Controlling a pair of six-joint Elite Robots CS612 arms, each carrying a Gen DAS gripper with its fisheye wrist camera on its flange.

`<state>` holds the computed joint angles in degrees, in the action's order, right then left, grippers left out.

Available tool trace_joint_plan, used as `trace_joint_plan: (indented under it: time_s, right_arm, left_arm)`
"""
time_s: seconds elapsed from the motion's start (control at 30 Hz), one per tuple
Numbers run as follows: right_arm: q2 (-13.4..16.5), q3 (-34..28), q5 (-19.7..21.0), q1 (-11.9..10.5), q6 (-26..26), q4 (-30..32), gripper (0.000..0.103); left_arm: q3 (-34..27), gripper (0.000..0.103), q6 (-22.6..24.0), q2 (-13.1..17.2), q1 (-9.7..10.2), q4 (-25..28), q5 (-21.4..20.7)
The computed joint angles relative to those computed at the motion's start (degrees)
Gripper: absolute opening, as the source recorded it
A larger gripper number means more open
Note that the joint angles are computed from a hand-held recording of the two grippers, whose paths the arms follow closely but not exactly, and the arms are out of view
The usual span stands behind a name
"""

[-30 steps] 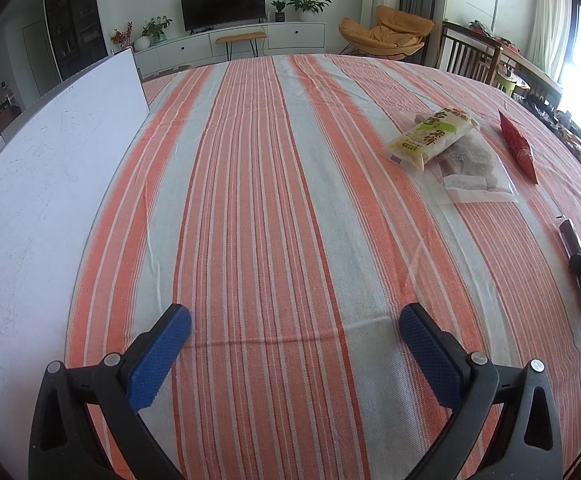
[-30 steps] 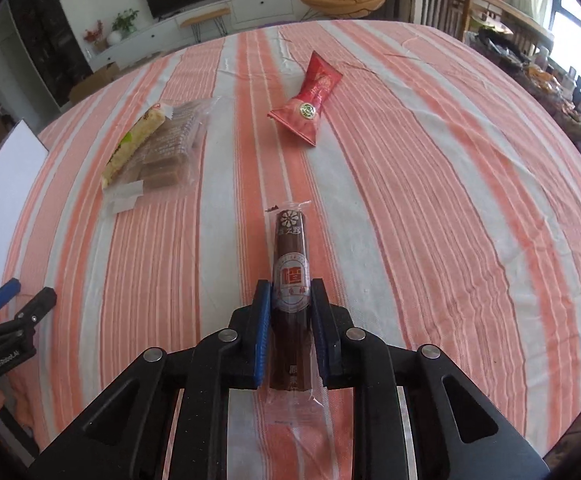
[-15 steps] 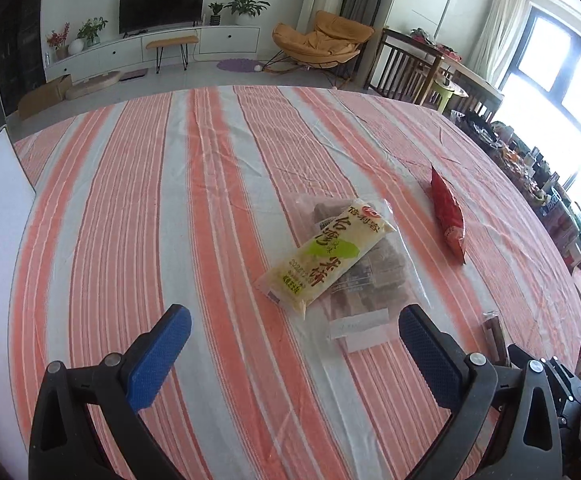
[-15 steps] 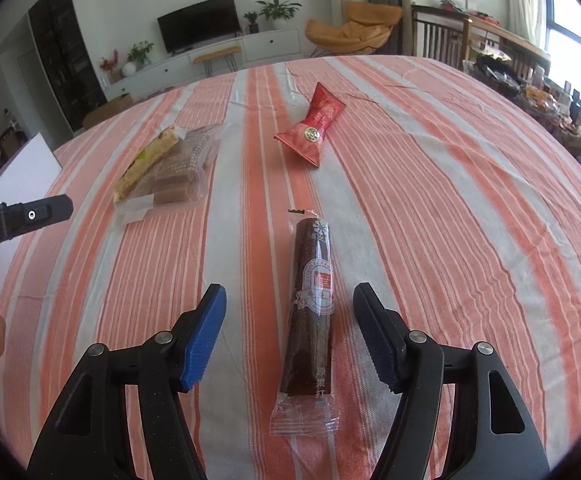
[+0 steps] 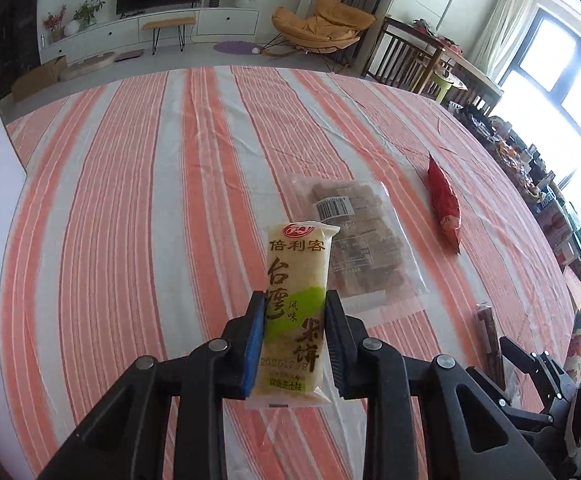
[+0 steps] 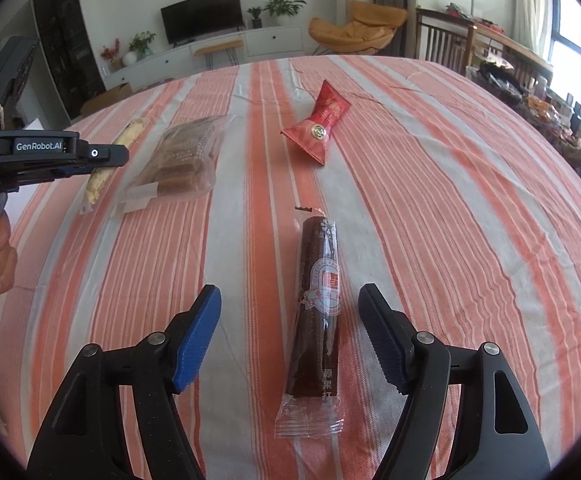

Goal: Organize snacks
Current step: 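Grasp the yellow-green rice cracker pack with the left tool, then set the rice cracker pack on the table and open the left tool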

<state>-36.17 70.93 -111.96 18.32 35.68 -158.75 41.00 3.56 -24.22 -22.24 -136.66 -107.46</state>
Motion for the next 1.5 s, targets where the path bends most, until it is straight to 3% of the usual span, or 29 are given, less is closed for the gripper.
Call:
trace_joint_plan:
  time_s: [0.17, 0.23, 0.3, 0.4, 0.57, 0.7, 1.5]
  right_arm:
    - [0.0, -0.1, -0.1, 0.0, 0.0, 0.2, 0.074]
    - [0.0, -0.1, -0.2, 0.1, 0.0, 0.4, 0.074]
    - [0.0, -0.3, -0.4, 0.1, 0.0, 0.7, 0.074]
    - [0.0, -0.3, -0.6, 0.1, 0.2, 0.8, 0.074]
    - [-0.1, 0.2, -0.1, -0.1, 0.8, -0.3, 0.075]
    - [0.1, -0.4, -0.3, 0.0, 0.0, 0.9, 0.079]
    - [0.5, -1.5, -1.5, 0.3, -0.8, 3.5, 0.081]
  left_arm:
    - [17.2, 0.028, 1.1, -8.5, 0.05, -8.4, 5.7]
    - [21.3, 0.039, 1.9, -10.0, -0.18, -12.0, 7.6]
    - [23.0, 0.085, 2.7, -10.2, -0.5, -14.8, 10.2]
    - [23.8, 0.091, 3.1, -9.4, -1.18, -18.3, 15.6]
    - [23.5, 0.103, 0.3, -8.6, -0.74, -20.2, 15.8]
    - [23.3, 0.103, -0.3, -8.3, -0.7, -20.6, 15.8]
    - [23.2, 0.103, -0.5, -8.3, -0.75, -20.4, 15.6]
